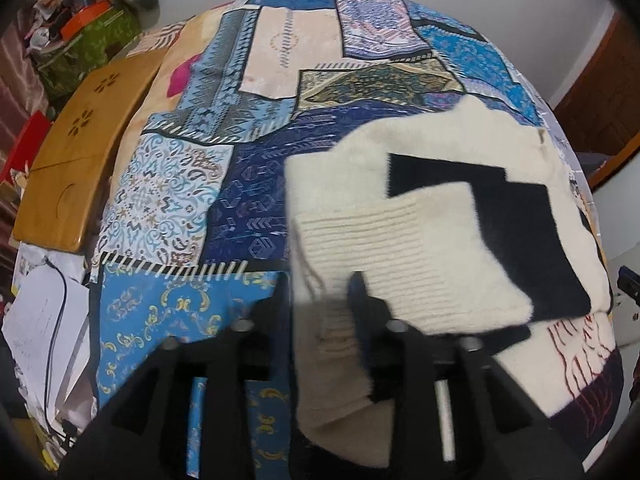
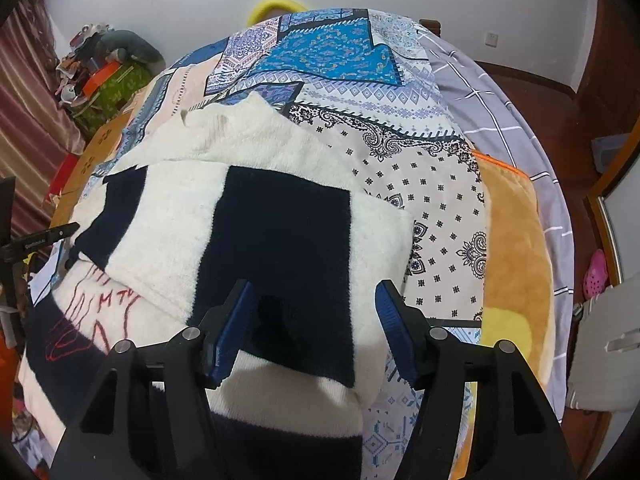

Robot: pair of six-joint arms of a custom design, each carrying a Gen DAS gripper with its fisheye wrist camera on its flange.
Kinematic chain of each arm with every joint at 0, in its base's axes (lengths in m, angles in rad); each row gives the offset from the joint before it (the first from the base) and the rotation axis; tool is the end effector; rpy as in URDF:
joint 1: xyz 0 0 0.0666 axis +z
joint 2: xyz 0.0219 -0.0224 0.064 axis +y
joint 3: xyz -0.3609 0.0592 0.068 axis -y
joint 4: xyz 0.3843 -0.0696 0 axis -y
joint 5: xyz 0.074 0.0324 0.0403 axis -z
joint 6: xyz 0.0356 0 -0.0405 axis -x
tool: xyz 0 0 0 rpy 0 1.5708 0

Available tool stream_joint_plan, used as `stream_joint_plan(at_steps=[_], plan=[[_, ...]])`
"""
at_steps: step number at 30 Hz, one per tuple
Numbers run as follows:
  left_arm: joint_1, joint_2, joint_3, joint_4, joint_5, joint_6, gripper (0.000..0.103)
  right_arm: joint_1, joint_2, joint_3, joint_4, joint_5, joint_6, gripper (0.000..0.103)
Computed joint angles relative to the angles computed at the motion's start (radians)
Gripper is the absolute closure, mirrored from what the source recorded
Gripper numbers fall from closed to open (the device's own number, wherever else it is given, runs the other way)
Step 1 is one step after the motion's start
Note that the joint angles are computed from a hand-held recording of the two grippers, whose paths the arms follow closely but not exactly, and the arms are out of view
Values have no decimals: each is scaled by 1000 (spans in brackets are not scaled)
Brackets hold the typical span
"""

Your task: Fold small clothes

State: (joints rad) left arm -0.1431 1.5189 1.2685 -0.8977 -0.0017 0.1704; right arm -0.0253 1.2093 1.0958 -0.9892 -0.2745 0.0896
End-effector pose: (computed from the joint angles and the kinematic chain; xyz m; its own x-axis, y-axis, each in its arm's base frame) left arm 0.4831 -0.0700 0.2993 -0.9137 -0.0397 -0.4045 -0.0132 0.9976 -0.0680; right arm 0.3885 -0.0006 0.3520 -0.8798 -0.0639 -0.4710 -0.1773 0.9635 0.2006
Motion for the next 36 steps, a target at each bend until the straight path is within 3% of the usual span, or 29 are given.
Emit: stream_joint_plan(at_steps=[2, 5, 12, 19, 32, 36], plan=[[14, 9, 15, -9, 8, 2, 53, -2, 9, 5, -2, 5, 4, 43], [28, 24, 35, -24, 26, -2, 44, -5, 18, 9, 7, 17, 8, 33], [40, 74, 67, -51, 92, 32, 38, -24, 68, 31, 22, 20, 1, 32], [45, 122, 108, -51, 159, 63, 37, -48, 159, 67, 23, 14, 0, 32], [26, 156, 139, -13, 135, 53, 38, -88, 276, 106, 25, -129, -78, 32], [11, 142, 122, 15, 108, 29, 48, -96, 270, 92, 37, -175, -83, 48]])
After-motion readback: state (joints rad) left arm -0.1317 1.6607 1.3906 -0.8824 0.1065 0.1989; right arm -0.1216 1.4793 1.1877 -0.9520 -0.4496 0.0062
